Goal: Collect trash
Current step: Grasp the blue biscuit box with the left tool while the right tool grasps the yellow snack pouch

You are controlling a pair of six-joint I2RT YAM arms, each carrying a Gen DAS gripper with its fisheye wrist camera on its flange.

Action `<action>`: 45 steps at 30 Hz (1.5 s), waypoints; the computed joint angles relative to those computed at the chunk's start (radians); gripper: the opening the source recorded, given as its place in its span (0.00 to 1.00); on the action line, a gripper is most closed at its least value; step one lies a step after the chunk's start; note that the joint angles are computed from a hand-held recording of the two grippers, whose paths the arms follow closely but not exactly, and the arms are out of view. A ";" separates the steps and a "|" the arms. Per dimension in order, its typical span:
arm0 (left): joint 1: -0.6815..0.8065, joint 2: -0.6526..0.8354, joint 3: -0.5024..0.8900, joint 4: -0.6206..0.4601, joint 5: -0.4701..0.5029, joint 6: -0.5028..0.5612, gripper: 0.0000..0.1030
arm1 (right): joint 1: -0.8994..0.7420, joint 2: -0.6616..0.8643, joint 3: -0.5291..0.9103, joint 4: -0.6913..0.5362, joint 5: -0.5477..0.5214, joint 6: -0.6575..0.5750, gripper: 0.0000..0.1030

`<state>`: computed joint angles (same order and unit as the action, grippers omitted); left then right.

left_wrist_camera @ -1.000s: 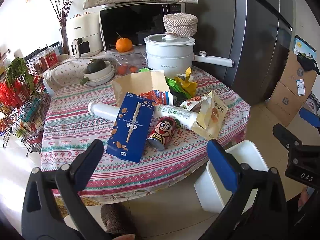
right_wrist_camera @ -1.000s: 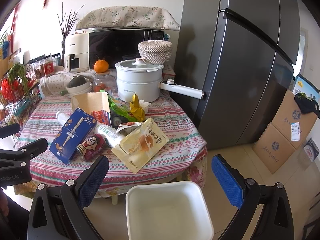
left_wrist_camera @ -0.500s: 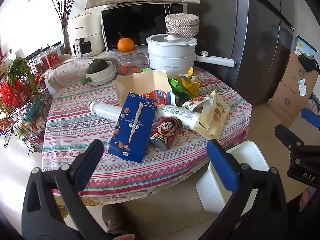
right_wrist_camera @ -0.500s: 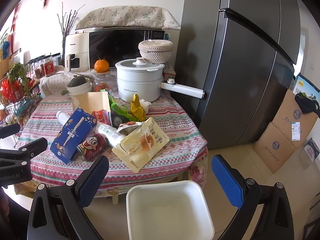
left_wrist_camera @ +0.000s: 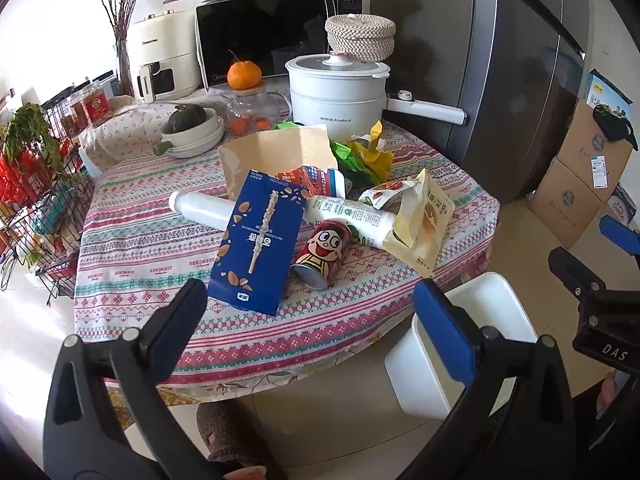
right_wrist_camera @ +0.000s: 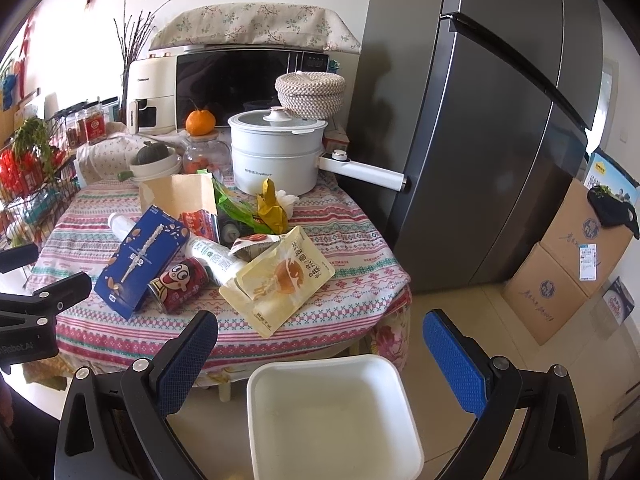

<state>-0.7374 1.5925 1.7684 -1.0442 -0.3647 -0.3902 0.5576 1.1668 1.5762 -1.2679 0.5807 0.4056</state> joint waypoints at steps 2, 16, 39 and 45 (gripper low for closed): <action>0.014 0.015 0.011 -0.010 0.030 0.016 0.99 | -0.012 0.003 -0.001 0.000 -0.015 0.001 1.00; 0.261 0.311 0.256 -0.203 0.378 0.159 0.87 | -0.210 0.232 0.167 -0.118 -0.381 -0.121 1.00; 0.567 0.617 0.494 -0.255 0.752 0.177 0.54 | -0.326 0.577 0.310 -0.042 -0.879 0.039 0.99; 0.615 0.542 0.356 -0.193 0.844 0.181 0.39 | -0.383 0.613 0.352 -0.028 -0.842 0.070 0.99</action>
<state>-0.1227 2.1341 2.1245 -1.2369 0.4797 -0.2094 0.1745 1.7800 1.9279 -1.2964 -0.2614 0.4757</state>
